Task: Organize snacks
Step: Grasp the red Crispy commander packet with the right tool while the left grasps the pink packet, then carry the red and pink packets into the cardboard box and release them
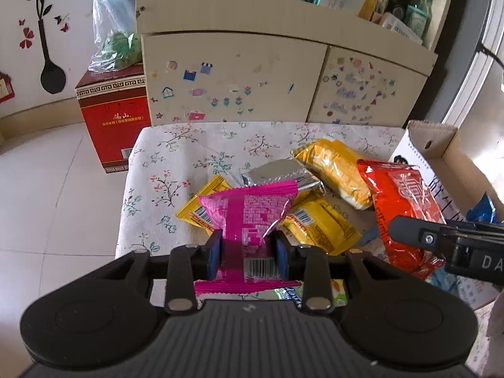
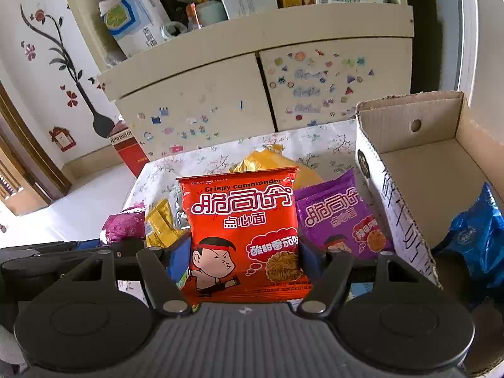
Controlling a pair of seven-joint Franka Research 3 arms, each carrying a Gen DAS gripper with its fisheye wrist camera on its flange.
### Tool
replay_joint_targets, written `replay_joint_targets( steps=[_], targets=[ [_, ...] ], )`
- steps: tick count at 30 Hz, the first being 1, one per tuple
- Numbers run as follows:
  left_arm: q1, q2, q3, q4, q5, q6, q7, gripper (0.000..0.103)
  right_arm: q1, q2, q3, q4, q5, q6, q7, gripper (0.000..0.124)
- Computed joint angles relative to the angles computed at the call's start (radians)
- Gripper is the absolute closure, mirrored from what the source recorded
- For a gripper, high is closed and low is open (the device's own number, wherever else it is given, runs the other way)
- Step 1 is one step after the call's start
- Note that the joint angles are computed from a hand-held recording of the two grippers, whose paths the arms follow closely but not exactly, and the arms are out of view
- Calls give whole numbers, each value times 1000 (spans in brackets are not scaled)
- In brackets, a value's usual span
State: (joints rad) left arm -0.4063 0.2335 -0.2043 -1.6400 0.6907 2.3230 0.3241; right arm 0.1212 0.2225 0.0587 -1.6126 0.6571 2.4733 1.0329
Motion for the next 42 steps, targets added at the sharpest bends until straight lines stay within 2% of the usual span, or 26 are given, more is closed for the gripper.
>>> replay_joint_targets(
  steps=[7, 22, 29, 35, 42],
  targets=[
    [-10, 7, 2, 30, 33, 25, -18, 70, -15, -20, -2, -9, 48, 4, -18, 49],
    [-93, 154, 30, 251, 61, 81, 37, 70, -59, -63, -29, -20, 168, 55, -40, 49],
    [-134, 243, 46, 372, 36, 134, 122, 70, -85, -65, -49, -1, 190, 103, 26, 49],
    [-162, 325, 55, 480, -24, 183, 221, 70, -102, -62, -65, 6, 147, 144, 135, 49],
    [-203, 450, 73, 660, -113, 175, 330, 70, -115, -62, -72, -2, 101, 179, 245, 49]
  ],
)
